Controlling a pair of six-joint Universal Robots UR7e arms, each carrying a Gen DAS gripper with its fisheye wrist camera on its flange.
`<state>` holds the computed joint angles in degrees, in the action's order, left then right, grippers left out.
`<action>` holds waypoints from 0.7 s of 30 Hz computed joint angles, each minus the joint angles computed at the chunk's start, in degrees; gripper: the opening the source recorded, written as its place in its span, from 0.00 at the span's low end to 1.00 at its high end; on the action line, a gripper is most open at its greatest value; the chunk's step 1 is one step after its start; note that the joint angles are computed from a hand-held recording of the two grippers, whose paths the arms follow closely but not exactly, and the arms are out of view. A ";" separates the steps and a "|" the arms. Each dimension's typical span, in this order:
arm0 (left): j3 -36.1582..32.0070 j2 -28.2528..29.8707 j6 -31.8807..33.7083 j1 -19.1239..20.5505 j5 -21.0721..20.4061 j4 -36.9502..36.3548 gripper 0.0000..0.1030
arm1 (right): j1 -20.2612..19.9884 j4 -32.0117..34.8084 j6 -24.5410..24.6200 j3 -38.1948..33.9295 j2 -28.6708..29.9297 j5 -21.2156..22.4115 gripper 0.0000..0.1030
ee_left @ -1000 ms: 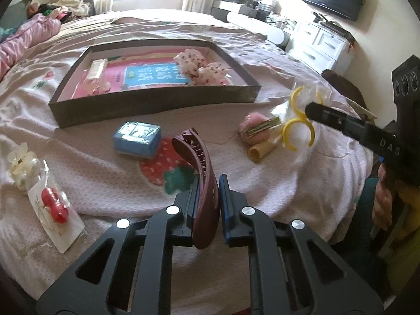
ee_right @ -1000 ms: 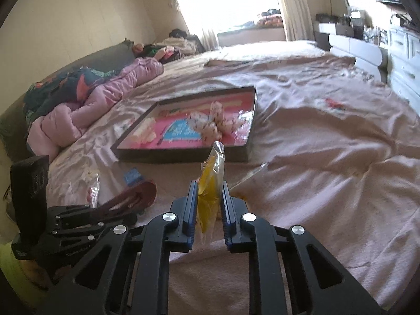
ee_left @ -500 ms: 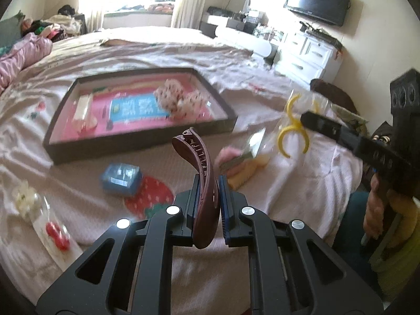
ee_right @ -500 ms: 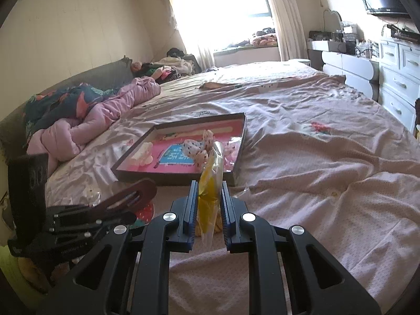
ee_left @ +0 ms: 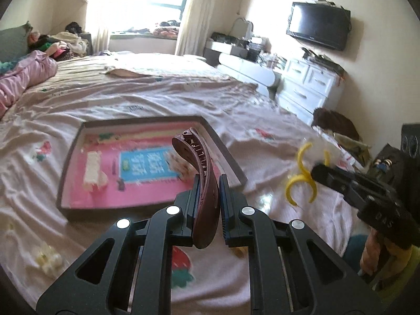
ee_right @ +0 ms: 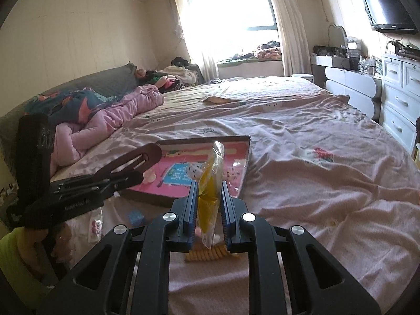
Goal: Organize jewelry
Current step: 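Lift and carry the brown clip and yellow ties over the pink tray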
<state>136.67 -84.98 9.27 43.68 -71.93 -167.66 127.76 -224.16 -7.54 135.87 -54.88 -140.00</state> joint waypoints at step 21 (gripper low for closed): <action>-10.59 8.81 0.51 10.31 2.05 -4.67 0.07 | -4.55 3.70 -9.77 -12.83 3.91 4.41 0.15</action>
<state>126.08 -76.17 9.78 53.99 -69.88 -172.33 123.21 -220.46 -17.31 123.04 -50.98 -135.59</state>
